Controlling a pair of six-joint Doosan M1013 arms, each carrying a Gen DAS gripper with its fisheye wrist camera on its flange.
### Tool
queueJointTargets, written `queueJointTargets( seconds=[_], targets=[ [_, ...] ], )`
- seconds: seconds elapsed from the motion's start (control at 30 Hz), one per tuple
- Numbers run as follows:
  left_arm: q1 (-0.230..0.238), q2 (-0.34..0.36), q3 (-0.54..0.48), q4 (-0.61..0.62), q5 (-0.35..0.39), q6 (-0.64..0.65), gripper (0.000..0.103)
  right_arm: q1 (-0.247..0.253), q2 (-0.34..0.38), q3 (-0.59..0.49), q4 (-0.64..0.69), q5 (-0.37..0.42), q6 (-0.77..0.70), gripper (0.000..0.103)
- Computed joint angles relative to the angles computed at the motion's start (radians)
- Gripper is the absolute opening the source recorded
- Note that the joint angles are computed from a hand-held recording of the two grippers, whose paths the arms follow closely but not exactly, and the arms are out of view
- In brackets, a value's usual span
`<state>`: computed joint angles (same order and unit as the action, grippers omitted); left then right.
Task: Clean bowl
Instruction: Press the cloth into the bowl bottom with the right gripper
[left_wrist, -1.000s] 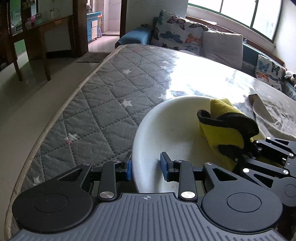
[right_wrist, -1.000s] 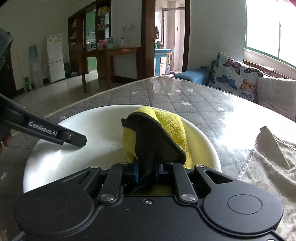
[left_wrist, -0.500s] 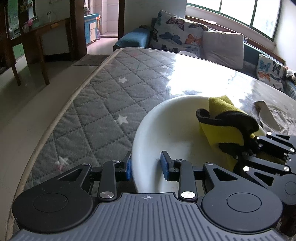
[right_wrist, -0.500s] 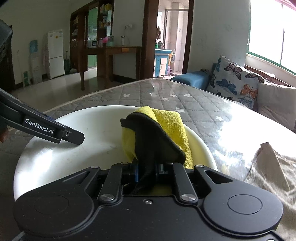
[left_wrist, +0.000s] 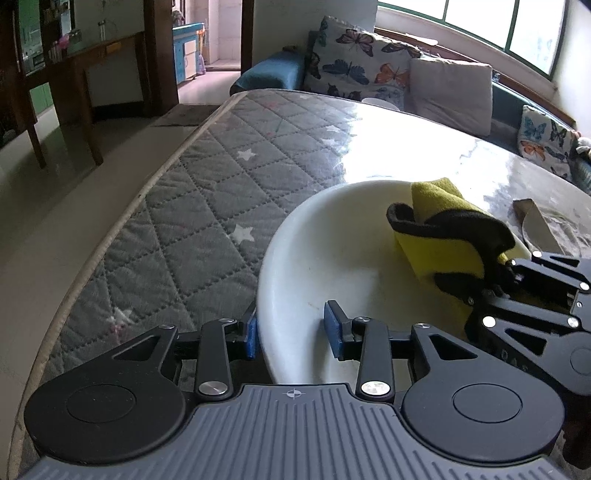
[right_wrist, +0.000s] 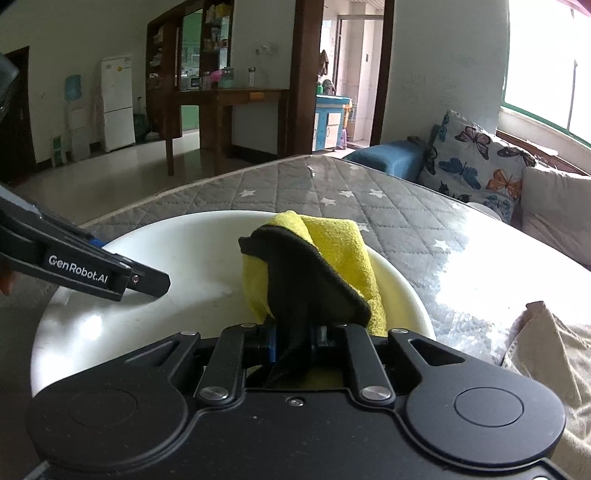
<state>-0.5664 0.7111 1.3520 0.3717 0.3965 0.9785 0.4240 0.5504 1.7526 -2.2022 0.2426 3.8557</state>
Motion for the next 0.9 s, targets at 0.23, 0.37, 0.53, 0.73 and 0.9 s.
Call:
queueJointTargets(
  seconds=[0.23, 0.37, 0.53, 0.73, 0.9],
  targets=[
    [-0.006, -0.013, 0.018, 0.005, 0.007, -0.034, 0.035, 0.002, 0.0, -0.008, 0.1, -0.002, -0.088, 0.015],
    [-0.008, -0.012, 0.016, 0.021, 0.015, -0.067, 0.034, 0.001, -0.002, -0.015, 0.16, -0.012, -0.134, 0.015],
    [-0.01, -0.013, 0.02, 0.038, 0.01, -0.087, 0.034, 0.004, -0.009, -0.014, 0.256, -0.023, -0.206, 0.015],
    [-0.013, -0.012, 0.02, 0.066, 0.012, -0.113, 0.035, 0.01, -0.024, -0.008, 0.406, -0.05, -0.312, 0.015],
    [-0.013, -0.013, 0.022, 0.073, 0.009, -0.118, 0.035, 0.017, -0.04, 0.002, 0.564, -0.086, -0.439, 0.015]
  ],
)
